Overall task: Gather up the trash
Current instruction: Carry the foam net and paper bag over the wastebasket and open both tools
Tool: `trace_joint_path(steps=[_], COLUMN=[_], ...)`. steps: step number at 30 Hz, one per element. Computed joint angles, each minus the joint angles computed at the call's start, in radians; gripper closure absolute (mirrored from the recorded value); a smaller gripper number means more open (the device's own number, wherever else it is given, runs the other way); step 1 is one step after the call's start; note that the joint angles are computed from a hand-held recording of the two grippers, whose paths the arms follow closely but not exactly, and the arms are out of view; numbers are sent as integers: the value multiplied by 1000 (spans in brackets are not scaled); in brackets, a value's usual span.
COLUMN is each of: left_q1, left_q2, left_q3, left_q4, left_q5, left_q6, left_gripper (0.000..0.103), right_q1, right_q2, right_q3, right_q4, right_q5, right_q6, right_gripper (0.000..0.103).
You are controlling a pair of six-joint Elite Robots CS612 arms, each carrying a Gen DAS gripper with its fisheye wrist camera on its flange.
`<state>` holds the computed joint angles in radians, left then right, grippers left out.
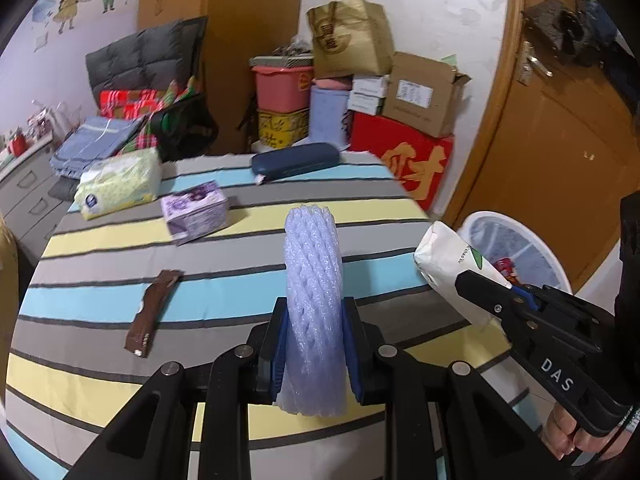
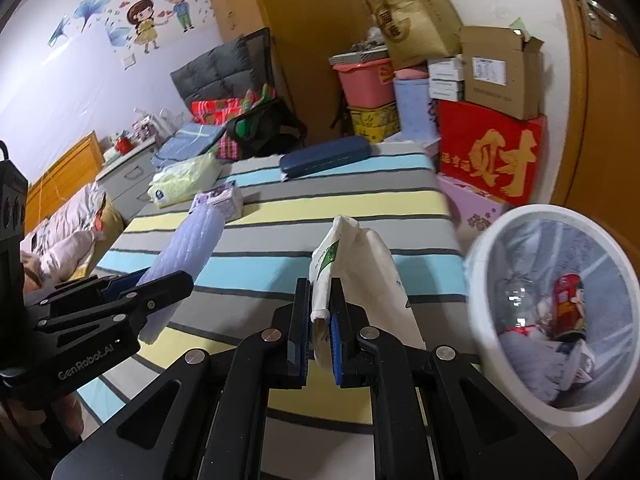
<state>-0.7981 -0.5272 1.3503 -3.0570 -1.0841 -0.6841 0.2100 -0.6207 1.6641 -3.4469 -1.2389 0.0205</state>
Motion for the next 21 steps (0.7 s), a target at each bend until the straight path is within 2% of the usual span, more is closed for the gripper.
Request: trace_joint_path(steps=[11,21], left_q1=[-41,-68], left_q2=[24,77], left_q3=[-77,-199], left_q4=[-13,11], left_q5=[9,-38], left_q6=[77,159], left_gripper=[77,77], right_q1=[-36,-76], right_q2=[-25,-40], right_q3=[58,102], right_q4=[-110,-171], right_q5=[-70,-128], right_q6=[23,62], right_gripper=[94,94])
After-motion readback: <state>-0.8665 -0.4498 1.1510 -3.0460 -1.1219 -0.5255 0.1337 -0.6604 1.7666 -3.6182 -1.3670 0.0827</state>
